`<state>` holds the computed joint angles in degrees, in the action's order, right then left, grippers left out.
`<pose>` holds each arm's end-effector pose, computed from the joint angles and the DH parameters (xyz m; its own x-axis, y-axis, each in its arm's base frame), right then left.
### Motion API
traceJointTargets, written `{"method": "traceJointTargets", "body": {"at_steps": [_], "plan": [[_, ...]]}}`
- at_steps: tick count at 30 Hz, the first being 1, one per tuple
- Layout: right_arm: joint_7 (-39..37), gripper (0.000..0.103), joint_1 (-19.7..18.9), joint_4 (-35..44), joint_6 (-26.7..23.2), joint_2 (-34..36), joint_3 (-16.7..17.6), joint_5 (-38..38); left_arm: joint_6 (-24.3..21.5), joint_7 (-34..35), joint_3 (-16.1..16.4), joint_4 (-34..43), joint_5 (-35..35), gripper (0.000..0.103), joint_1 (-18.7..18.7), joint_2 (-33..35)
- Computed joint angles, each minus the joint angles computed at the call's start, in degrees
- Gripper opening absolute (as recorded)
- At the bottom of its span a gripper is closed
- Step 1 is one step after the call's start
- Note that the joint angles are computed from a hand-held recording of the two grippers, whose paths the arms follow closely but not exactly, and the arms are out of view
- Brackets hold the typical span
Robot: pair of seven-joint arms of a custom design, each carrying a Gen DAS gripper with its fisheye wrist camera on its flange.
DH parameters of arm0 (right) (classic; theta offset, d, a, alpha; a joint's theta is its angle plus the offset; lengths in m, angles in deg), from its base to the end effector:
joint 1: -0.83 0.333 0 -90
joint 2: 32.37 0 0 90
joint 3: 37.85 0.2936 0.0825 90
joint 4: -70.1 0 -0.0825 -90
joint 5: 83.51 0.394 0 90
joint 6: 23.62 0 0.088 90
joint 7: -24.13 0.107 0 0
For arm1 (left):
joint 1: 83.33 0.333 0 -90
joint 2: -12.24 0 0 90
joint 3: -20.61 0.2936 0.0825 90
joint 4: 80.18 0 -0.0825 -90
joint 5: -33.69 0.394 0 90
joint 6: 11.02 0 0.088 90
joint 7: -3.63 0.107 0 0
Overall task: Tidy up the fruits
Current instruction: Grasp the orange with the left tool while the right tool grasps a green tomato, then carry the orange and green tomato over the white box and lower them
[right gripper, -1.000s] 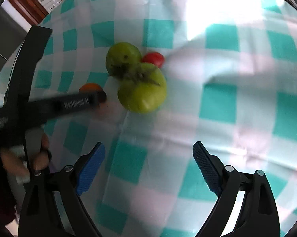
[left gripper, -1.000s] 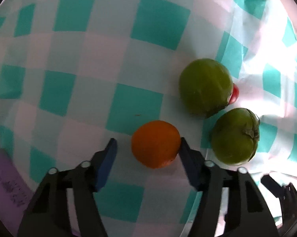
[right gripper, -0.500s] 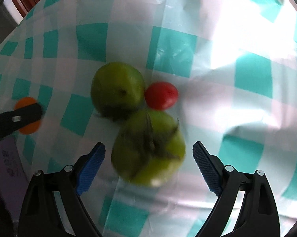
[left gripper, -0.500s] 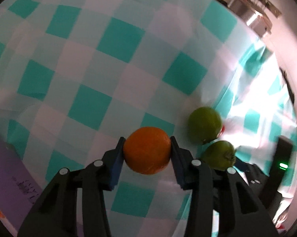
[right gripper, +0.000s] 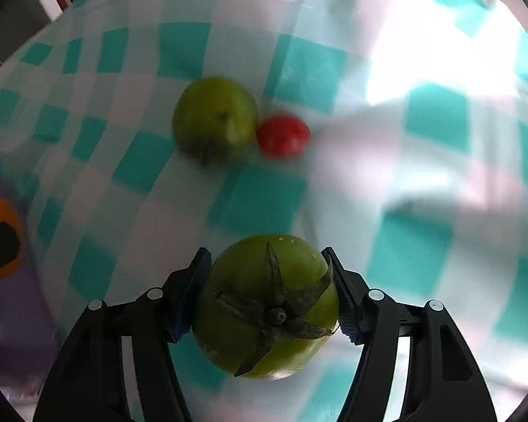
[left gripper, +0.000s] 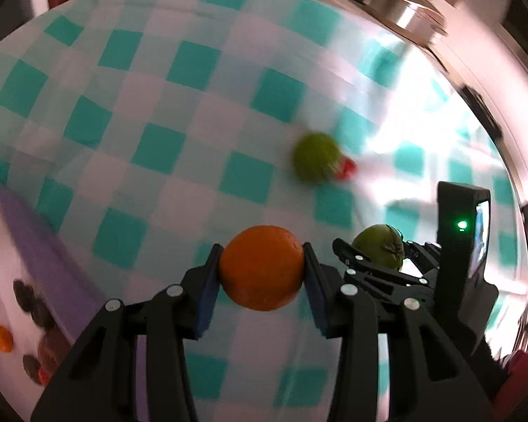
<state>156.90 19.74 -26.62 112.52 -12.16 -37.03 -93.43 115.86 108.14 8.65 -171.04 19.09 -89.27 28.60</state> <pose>0.6465 0.2289 0.4032 -0.2750 -0.9553 -0.1082 -0.8943 0.2955 -0.3359 0.6499 -0.2032 0.4877 -0.4445 -0.8710 0.2091 -0.8581 0.3470 -0.3785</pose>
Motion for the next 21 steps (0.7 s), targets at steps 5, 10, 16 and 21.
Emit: {"method": "traceJointTargets", "body": {"at_steps": [5, 10, 16, 21], "plan": [[-0.22, 0.063, 0.14, -17.42, 4.43, -14.11, 2.44, 2.95, 1.03, 3.10, -0.44, -15.17, -2.46, 0.044, -0.48, -11.42], [-1.46, 0.063, 0.84, -29.89, 5.12, -25.34, 4.87, 5.96, -1.22, 3.69, 0.42, -28.01, -1.99, 0.044, -2.76, -21.02], [-6.80, 0.063, 2.39, -39.93, 4.38, -35.22, 5.94, 10.79, -2.63, 0.66, 1.74, -37.51, -4.21, 0.044, -4.78, -29.22], [-9.60, 0.063, 3.59, -42.99, 4.52, -39.04, 6.84, 12.31, -1.41, -1.92, 2.83, -42.67, -4.90, 0.044, -5.85, -35.55]]}}
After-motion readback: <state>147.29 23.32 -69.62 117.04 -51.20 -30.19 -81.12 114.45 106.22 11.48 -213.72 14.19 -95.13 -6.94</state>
